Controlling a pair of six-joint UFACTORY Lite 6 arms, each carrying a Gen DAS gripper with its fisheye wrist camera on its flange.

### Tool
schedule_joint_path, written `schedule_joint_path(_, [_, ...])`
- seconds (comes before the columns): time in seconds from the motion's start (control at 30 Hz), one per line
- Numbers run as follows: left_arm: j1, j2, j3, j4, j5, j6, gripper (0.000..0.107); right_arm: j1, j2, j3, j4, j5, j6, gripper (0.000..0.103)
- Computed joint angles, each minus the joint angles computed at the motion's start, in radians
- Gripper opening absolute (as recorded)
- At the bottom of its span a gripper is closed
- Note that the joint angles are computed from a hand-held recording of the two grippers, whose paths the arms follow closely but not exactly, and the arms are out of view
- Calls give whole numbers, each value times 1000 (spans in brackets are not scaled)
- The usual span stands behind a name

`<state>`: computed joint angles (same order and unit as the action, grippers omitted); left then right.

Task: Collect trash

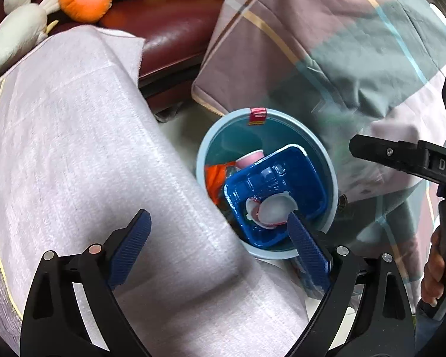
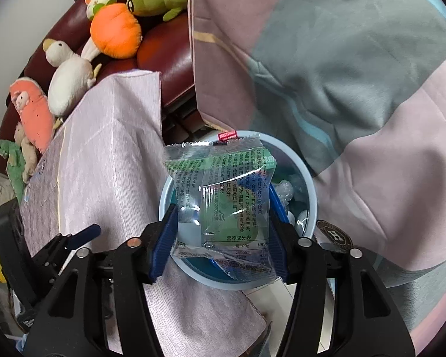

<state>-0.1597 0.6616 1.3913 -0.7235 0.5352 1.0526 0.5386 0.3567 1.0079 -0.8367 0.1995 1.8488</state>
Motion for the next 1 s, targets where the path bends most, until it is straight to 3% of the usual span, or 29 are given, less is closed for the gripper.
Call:
schedule_joint_path(0.07, [10, -1, -4, -4, 2, 10, 93, 7, 20, 24, 35, 9, -37, 68])
schedule_joint_path(0.2, [29, -9, -10, -12, 13, 24, 93, 22, 33, 55, 99, 33, -94, 73])
schedule_joint_path(1.0, [222, -299, -237, -139, 65, 260, 99, 255, -18, 190, 175, 336, -68, 89])
